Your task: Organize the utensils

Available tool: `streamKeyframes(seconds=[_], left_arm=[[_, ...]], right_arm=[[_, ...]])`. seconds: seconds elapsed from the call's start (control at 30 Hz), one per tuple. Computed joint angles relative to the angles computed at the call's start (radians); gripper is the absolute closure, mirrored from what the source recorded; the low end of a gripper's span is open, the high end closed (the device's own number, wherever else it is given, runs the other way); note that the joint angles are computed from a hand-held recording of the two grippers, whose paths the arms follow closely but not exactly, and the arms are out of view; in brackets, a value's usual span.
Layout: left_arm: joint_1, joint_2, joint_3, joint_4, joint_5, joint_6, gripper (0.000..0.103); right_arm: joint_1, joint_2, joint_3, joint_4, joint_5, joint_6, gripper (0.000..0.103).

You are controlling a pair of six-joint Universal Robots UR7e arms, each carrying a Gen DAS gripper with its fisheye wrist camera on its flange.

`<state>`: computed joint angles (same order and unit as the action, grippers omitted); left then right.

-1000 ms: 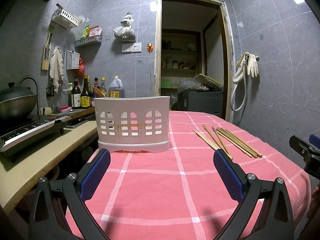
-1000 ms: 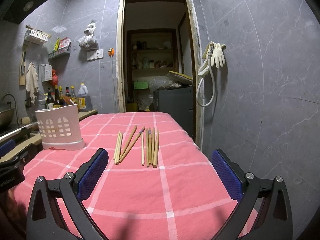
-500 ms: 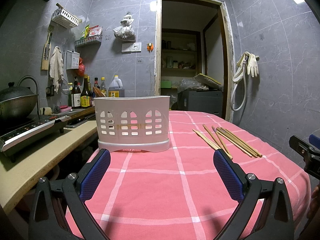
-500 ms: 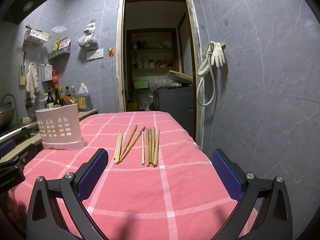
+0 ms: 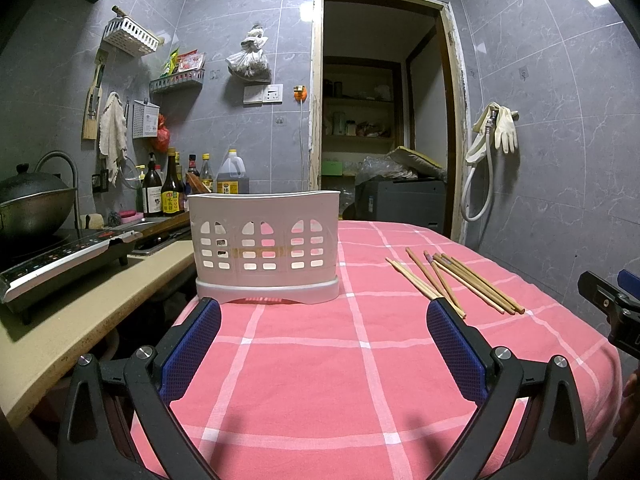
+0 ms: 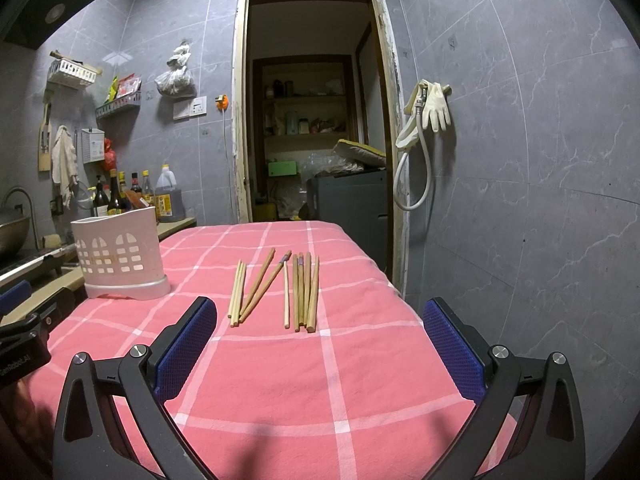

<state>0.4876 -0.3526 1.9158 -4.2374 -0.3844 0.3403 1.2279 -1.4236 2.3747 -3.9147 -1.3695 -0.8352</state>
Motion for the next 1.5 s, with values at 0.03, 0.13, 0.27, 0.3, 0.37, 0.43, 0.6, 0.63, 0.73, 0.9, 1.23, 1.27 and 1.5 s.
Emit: streamKeyframes(seconds=[0.03,0.13,0.27,0.3,0.37,0.43,0.6,0.63,0.73,0.9,1.23,1.27,1.5], left_arm=[[0.0,0.0,0.0,0.0,0.0,0.0,0.002],[0.0,0.0,0.0,0.001,0.0,-0.001,0.002],[0.0,-0.001,0.001,0.002,0.0,-0.002,0.002],[0.0,-0.001,0.001,0.002,0.0,-0.002,0.002],[0.0,0.0,0.0,0.002,0.0,-0.001,0.002],[0.0,-0.001,0.001,0.002,0.001,-0.002,0.002],[0.0,-0.001,0.001,0.002,0.0,-0.002,0.002],[0.0,-0.001,0.001,0.003,0.0,-0.003,0.002],[0.0,-0.001,0.001,0.004,0.0,-0.003,0.002],[0.0,-0.001,0.001,0.004,0.001,-0.004,0.002],[0.0,-0.001,0.001,0.006,0.002,-0.005,0.002],[0.0,-0.001,0.001,0.006,0.002,-0.005,0.002],[0.003,0.013,-0.037,-0.06,-0.01,0.097,0.002]], right_arm=[[0.0,0.0,0.0,0.0,0.0,0.0,0.0],[0.0,0.0,0.0,0.001,0.0,0.0,0.0],[0.0,0.0,0.0,0.001,-0.001,0.001,0.0],[0.0,0.0,0.0,0.002,-0.001,0.001,0.0],[0.0,0.0,-0.001,0.003,-0.001,0.001,0.0],[0.0,-0.001,-0.001,0.004,-0.002,0.002,0.0],[0.001,-0.001,-0.001,0.005,-0.003,0.002,0.0],[0.001,-0.001,-0.001,0.005,-0.003,0.002,0.0],[0.001,0.0,-0.003,0.007,-0.003,0.003,0.0],[0.001,0.0,-0.003,0.008,-0.004,0.003,0.0],[-0.001,-0.004,-0.009,0.02,-0.002,0.004,0.0],[-0.001,-0.006,-0.009,0.022,0.001,0.004,0.0],[0.013,0.007,-0.018,-0.008,0.009,-0.021,0.0]])
